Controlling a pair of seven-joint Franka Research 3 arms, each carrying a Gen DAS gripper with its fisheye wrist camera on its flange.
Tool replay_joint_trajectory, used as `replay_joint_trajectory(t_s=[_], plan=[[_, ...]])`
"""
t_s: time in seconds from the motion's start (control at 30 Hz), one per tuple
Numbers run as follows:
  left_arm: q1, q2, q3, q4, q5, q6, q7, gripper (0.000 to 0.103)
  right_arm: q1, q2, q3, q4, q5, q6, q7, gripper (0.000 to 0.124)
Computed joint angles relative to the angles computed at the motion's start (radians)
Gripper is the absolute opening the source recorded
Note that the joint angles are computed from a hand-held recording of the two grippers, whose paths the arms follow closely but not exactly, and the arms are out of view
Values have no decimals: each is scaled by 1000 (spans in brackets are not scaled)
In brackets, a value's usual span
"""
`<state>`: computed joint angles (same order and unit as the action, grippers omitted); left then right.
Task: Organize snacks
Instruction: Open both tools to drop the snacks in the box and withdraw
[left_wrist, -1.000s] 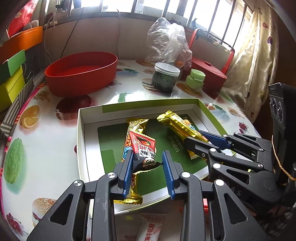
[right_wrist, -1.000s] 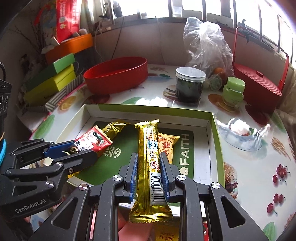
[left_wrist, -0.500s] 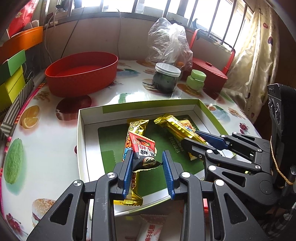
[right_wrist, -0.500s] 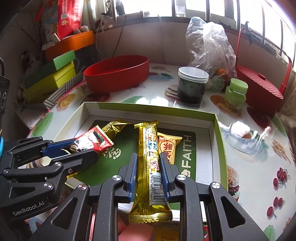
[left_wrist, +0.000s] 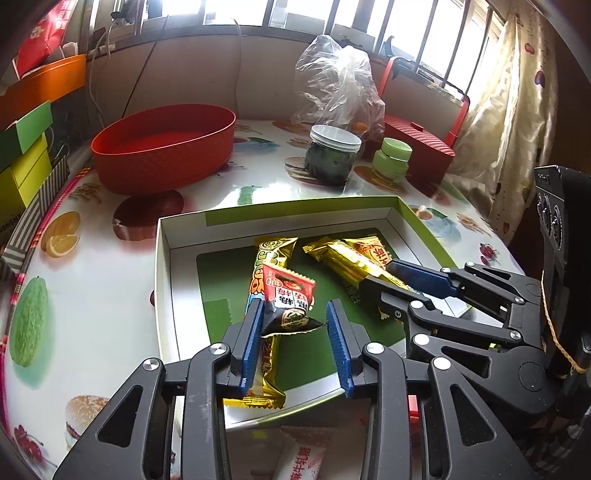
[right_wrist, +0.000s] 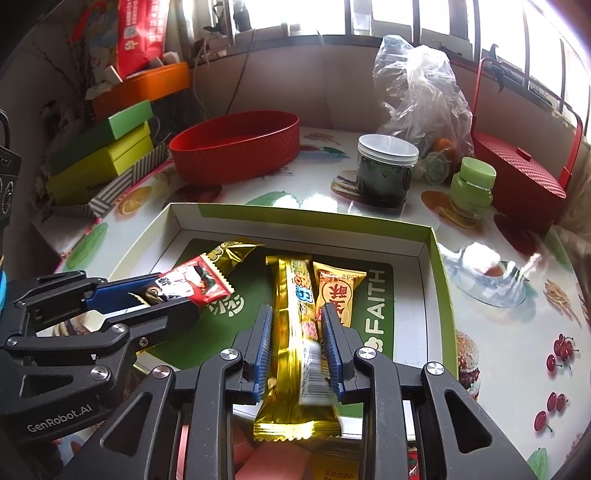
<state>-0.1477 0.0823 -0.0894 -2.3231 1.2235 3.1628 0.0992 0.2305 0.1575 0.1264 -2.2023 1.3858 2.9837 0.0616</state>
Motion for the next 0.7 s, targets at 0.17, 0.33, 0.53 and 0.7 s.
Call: replay_joint_trajectory(t_s=[0.17,0.33,0.53,0.7], plan=[[0,-2,-2,-1,0,-6,-2,38,0,1,1,1,3,4,-3,28],[0,-4,-2,-7,-12,1,6,41,0,1,2,0,12,7,-5,32],[0,-6,-1,-10,-13,7,5,42,-1,-11,-2,-8,50,3,-31,36],[2,-17,-3,-20,-9,9,-4,43,4,-24,-9,-17,73,2,-41,40]])
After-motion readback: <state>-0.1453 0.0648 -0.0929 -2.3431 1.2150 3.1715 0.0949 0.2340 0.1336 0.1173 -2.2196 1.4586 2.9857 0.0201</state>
